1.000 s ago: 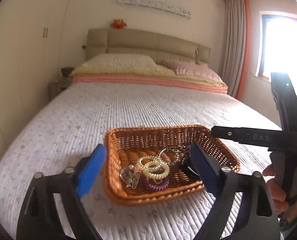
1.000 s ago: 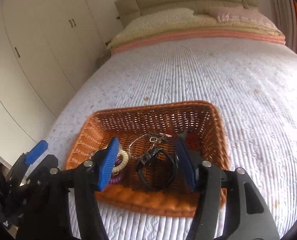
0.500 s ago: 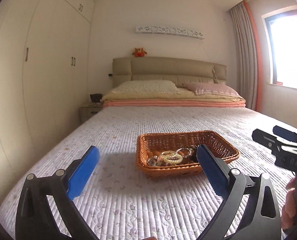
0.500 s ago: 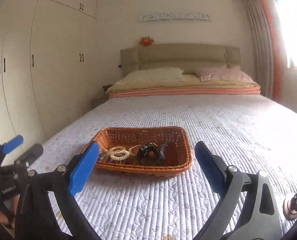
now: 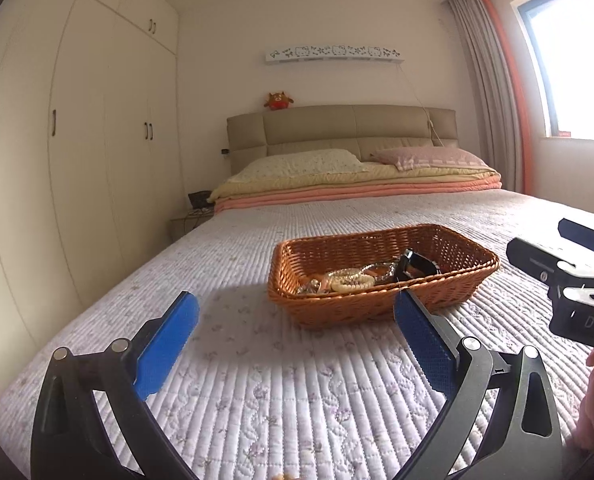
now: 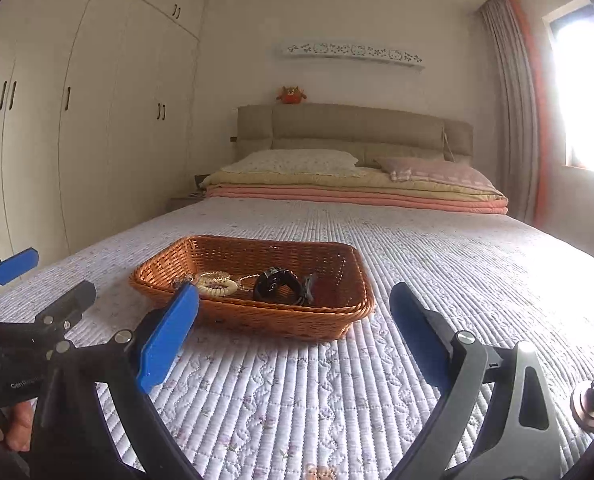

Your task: Organize jewelry

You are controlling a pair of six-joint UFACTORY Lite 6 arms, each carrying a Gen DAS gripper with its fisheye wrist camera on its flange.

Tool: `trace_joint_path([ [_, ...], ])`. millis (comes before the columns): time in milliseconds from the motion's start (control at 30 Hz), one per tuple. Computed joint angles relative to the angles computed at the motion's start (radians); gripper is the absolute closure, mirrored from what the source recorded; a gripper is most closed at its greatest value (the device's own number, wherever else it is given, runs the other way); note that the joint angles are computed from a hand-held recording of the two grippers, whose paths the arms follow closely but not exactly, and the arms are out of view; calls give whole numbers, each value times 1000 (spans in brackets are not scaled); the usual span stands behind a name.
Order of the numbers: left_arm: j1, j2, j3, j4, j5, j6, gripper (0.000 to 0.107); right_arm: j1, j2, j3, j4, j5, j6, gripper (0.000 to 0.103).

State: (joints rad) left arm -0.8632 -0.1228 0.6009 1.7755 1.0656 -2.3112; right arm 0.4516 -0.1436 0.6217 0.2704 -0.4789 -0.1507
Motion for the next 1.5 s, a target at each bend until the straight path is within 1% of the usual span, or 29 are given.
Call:
trace_joint_path([
  [67, 14, -14, -10, 3, -9, -17, 12, -24, 22, 9, -69, 15, 68, 11],
  [200, 35, -36, -31, 3, -33, -47, 12, -35, 5, -12, -105, 19, 110, 11],
  [333, 41, -63, -53, 2, -38, -53, 12, -27, 10, -10, -79, 21, 90, 11],
  [400, 42, -56, -46, 2, -38, -55, 12, -27, 11, -9, -71, 20, 83, 8],
  [567, 48, -69, -52, -4, -49, -49, 12, -17, 18, -5, -30, 17, 43, 8],
  [833, 77, -78, -43, -4, -86, -42, 12, -34, 27, 9, -54, 41, 67, 8],
  [1167, 80, -78, -44, -3, -81, -54, 12, -40, 43, 25, -56, 54, 73, 8],
  [1500, 59, -76, -40, -23, -54, -44, 12, -37, 44, 25, -49, 53, 69, 8],
])
